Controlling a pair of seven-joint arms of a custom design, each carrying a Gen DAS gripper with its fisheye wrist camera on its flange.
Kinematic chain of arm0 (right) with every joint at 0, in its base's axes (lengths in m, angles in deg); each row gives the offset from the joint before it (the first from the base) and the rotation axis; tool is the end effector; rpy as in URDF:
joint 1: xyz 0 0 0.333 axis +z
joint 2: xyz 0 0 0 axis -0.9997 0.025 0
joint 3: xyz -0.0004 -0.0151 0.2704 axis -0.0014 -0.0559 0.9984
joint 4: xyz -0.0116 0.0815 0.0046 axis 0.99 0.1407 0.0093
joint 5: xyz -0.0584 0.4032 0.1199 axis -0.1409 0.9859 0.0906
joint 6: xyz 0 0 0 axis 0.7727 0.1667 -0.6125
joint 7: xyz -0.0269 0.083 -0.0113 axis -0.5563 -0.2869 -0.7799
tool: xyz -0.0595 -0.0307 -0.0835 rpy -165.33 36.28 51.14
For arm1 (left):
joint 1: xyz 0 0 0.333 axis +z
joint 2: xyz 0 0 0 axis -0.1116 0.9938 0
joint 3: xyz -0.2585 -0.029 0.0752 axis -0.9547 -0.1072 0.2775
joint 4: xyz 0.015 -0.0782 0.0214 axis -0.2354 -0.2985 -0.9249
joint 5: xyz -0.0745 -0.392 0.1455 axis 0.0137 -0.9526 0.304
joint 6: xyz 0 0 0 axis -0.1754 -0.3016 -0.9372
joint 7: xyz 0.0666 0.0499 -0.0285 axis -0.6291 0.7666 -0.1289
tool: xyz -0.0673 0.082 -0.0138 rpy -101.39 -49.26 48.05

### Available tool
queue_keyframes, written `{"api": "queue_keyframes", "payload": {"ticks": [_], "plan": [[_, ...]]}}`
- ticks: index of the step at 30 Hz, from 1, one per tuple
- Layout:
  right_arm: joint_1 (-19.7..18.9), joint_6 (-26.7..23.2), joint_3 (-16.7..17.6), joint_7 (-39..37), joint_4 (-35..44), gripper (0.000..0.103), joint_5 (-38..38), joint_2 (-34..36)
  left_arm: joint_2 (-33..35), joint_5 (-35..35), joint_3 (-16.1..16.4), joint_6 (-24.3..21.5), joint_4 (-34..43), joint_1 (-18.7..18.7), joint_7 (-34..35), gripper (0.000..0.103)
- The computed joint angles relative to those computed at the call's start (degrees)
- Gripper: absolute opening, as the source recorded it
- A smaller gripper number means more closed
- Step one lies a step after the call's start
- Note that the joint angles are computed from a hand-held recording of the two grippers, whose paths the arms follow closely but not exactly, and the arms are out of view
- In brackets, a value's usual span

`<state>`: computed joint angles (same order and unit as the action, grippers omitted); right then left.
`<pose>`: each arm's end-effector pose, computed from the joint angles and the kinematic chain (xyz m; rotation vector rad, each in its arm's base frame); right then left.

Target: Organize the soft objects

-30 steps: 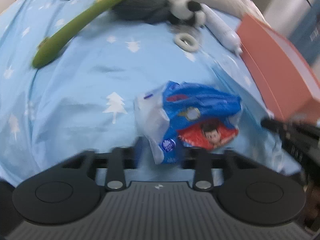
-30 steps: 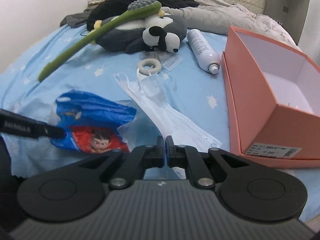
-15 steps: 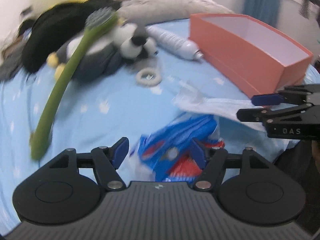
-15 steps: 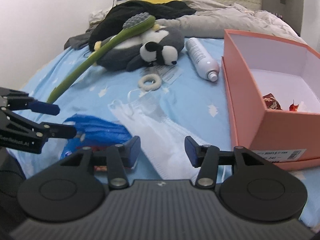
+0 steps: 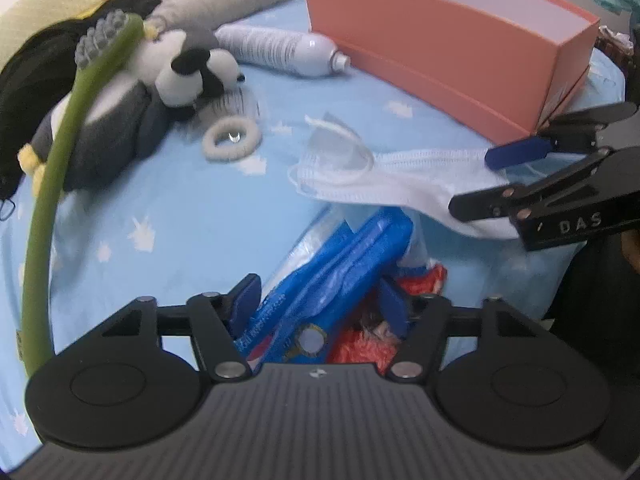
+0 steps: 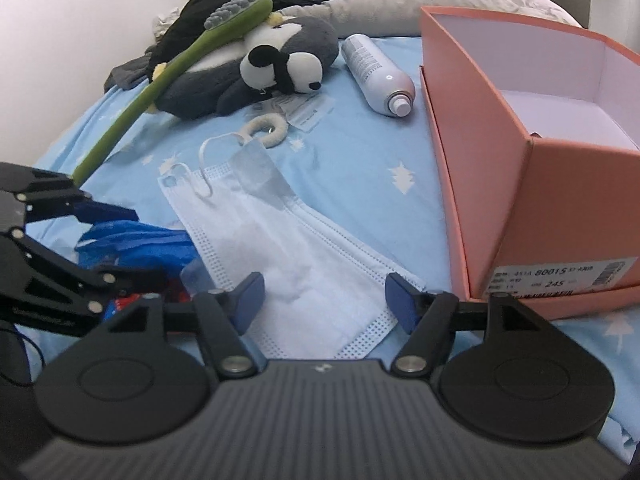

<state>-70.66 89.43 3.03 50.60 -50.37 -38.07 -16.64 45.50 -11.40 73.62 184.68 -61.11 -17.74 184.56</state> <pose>0.4553 0.2715 0.4717 -1.8598 1.5209 -0.4190 0.4816 -0.1009 0.4837 -1.2934 2.3570 -0.6034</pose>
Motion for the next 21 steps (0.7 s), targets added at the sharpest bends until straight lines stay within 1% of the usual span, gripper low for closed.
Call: {"api": "queue_keyframes", "payload": {"ticks": [1, 3, 5, 6, 8, 9, 11, 12, 14, 16, 21], "plan": [[0.36, 0.20, -0.36, -0.55, -0.16, 0.069, 0.38, -0.10, 0.18, 0.27, -0.27, -0.58, 0.15, 0.28, -0.67, 0.054], [1.14, 0.66, -1.16, -1.94, -0.33, 0.069, 1.57, -0.04, 0.00, 0.54, -0.58, -0.92, -0.03, 0.71, -1.96, 0.048], [1.64, 0.77, -1.66, -3.35, -0.21, 0.069, 2.48, 0.20, -0.25, 0.06, -0.38, -2.15, 0.16, 0.64, -2.76, 0.033], [1.91, 0.83, -1.88, -4.11, -0.14, 0.069, 2.96, 0.34, -0.61, -0.26, -0.30, -2.70, 0.04, 0.65, -3.28, 0.030], [2.83, 1.17, -2.54, -6.18, -0.09, 0.069, 4.35, 0.57, -1.19, -0.41, -0.44, -3.43, -0.20, 0.84, -4.56, 0.020], [3.37, 1.30, -2.93, -7.36, 0.00, 0.069, 5.24, 0.79, -1.60, -0.59, -0.42, -3.75, -0.42, 0.87, -5.17, 0.017], [4.85, 1.38, -4.06, -10.44, 0.44, 0.069, 7.67, 1.48, -2.35, -0.76, -0.63, -3.75, -1.01, 1.18, -7.22, 0.012], [5.39, 1.18, -4.42, -11.94, 0.76, 0.069, 8.69, 1.87, -2.92, -0.74, -0.79, -3.77, -1.44, 1.40, -8.54, 0.012], [5.23, 0.86, -3.95, -13.45, 1.49, 0.069, 8.85, 2.69, -4.09, -0.31, -1.22, -3.51, -2.47, 1.92, -11.42, 0.010], [4.33, 0.24, -2.91, -13.64, 2.34, 0.068, 7.50, 3.46, -5.17, 0.55, -1.76, -3.21, -3.41, 2.50, -14.68, 0.010], [2.22, -1.55, -0.61, -10.94, 4.19, 0.070, 2.10, 4.97, -6.74, 2.32, -2.43, -2.39, -4.90, 3.48, -23.24, 0.009]]}}
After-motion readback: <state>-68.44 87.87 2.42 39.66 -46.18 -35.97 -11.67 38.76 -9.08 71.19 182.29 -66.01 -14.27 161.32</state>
